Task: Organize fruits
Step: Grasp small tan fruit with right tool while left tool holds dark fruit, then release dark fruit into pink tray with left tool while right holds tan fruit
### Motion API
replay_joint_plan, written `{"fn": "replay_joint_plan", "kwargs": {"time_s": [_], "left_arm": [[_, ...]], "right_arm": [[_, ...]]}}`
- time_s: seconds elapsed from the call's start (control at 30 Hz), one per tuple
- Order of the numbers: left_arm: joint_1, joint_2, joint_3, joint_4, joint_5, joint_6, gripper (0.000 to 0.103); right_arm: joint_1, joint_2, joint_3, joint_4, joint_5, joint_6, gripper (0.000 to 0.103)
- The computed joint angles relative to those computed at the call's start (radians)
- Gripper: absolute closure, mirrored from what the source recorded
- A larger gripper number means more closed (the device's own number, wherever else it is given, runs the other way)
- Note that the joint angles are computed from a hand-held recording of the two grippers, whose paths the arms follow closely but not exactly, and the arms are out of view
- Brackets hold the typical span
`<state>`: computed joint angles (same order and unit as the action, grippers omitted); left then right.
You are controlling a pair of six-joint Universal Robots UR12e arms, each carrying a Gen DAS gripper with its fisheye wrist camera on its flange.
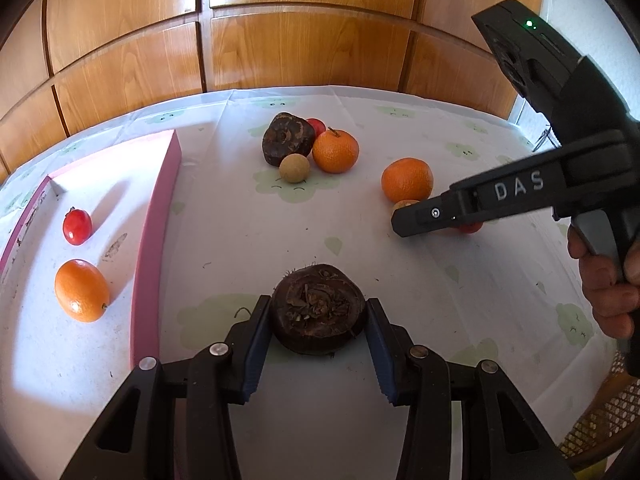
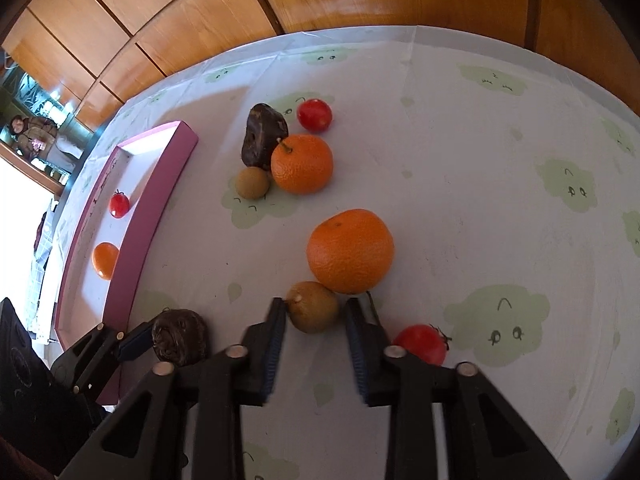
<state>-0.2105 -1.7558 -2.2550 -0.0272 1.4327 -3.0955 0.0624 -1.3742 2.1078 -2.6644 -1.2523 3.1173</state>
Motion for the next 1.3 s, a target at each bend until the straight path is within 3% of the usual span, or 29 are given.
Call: {"fn": "replay_joint_plan", "kwargs": {"time_s": [0.17, 0.4, 0.73, 0.83, 1.3], "left_arm": [[-0.001, -0.002, -0.003, 0.015, -0.003, -0.004, 0.057], [-0.003, 0.008, -0.003, -0.003, 0.001, 0.010, 0.057], [0.001, 0.029, -0.015, -0.024, -0.028, 0.017, 0.057], [0.004, 0.040, -0.020, -0.022, -0.035, 0.014, 0.057], [0.029, 0.101, -0.034, 0.008, -0.054, -0.015, 0.057]], "right_arm": [[0.020, -0.003, 0.003, -0.008, -0.046, -0.035, 0.075], [0.001, 0.005, 0.002, 0.005, 0.008, -0.051, 0.076], [0.041, 0.001, 0.008, -0.037, -0.078, -0.087, 0.076], [0.043, 0.001, 0.008, -0.027, -0.043, -0.124, 0.076], [0.042, 0.000, 0.026, -0.059, -0.044, -0.189, 0.075]]}}
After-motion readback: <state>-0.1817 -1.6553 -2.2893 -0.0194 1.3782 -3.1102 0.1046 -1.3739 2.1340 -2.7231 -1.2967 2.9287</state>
